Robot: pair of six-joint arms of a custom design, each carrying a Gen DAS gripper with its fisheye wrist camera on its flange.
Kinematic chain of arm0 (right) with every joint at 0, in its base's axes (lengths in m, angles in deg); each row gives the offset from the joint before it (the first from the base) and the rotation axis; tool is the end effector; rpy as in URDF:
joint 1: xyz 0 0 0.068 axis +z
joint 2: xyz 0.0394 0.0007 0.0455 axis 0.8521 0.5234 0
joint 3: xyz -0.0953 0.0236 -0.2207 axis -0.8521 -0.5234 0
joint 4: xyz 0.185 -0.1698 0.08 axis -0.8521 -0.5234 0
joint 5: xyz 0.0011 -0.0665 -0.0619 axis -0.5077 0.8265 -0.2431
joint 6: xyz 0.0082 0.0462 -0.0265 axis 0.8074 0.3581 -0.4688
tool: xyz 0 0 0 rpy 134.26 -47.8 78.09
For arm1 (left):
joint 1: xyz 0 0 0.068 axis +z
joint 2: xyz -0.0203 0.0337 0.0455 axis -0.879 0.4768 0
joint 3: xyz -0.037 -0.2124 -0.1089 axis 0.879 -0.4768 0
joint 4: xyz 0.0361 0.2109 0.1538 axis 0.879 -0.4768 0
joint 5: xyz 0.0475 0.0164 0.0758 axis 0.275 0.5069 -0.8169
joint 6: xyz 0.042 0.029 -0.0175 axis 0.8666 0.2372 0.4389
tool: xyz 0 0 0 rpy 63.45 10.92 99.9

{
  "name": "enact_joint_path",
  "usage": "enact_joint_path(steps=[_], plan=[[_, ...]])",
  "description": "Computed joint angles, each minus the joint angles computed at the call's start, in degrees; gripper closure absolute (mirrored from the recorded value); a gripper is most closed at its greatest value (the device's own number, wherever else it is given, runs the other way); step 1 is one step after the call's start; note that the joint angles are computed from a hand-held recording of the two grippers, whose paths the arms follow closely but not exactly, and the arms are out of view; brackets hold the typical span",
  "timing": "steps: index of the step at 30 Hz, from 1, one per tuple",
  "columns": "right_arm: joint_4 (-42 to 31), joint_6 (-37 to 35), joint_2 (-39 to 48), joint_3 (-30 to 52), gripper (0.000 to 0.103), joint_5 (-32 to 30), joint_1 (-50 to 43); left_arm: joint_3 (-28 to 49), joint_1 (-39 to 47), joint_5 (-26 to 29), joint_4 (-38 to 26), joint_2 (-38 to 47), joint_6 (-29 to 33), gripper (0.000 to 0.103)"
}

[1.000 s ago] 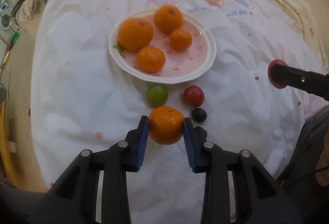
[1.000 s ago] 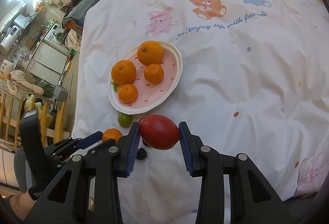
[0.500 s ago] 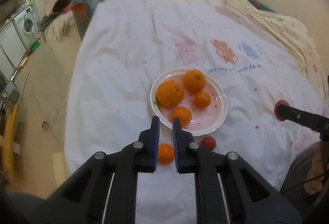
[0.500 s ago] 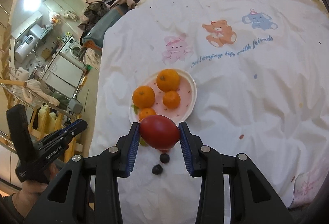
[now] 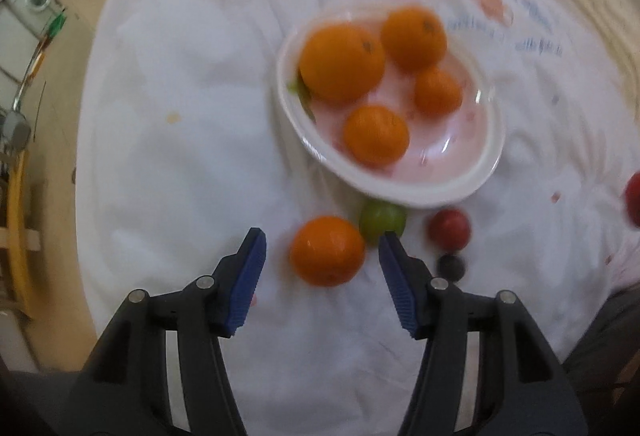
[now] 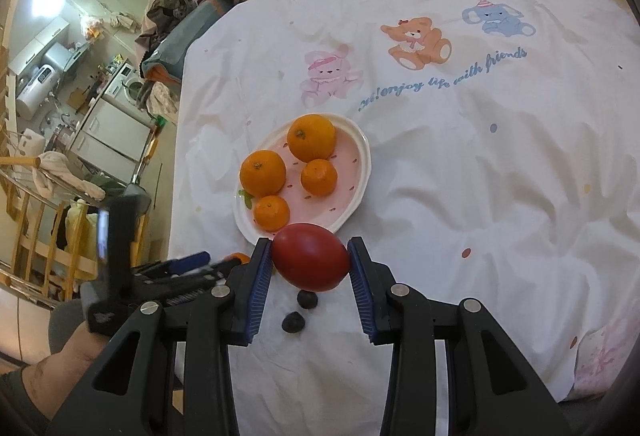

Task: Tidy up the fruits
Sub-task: 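Grasp the loose tangerine with the left gripper while the right gripper holds the tomato, then lower the tangerine and tomato onto the pink plate and open both grippers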

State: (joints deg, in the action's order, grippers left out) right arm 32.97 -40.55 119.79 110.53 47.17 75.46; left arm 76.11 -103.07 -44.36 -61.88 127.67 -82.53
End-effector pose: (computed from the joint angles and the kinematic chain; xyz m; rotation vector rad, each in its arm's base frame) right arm 0.1705 0.0612 0.2382 0.2375 2.5563 0.6517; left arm 0.2467 -0.2153 0.1715 0.3024 2.9176 -0.0937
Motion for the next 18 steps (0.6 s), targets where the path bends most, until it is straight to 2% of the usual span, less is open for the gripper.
enact_joint_path(steps=[1, 2, 3, 8, 11, 14, 18], plan=[[-0.3, -0.1, 0.0, 0.0, 0.063, 0.2, -0.1, 0.0, -0.4, -0.1, -0.4, 1.0, 0.3, 0.050], [-0.4, -0.2, 0.0, -0.1, 0.063, 0.2, -0.3, -0.6, -0.6, 0.4, -0.3, 1.4, 0.7, 0.062], [-0.5, -0.3, 0.0, -0.2, 0.063, -0.1, -0.7, -1.1, -0.3, 1.3, 0.1, 1.1, 1.2, 0.066], [-0.2, -0.4, 0.2, -0.3, 0.063, -2.6, -3.1, -2.8, -0.5, 0.6, -0.7, -7.2, 0.3, 0.067], [0.3, -1.1, 1.4, 0.6, 0.063, -3.9, -4.6, -1.7, -1.0, -1.7, -1.3, -11.4, 1.1, 0.067], [1.3, -2.2, 3.7, 2.0, 0.063, -4.6, -5.9, 2.3, -1.4, -4.3, -2.3, -12.1, 3.3, 0.067], [4.3, -3.9, 8.9, 4.7, 0.063, -5.4, -7.5, 8.5, -0.3, -5.0, -2.0, -7.7, 6.8, 0.067]])
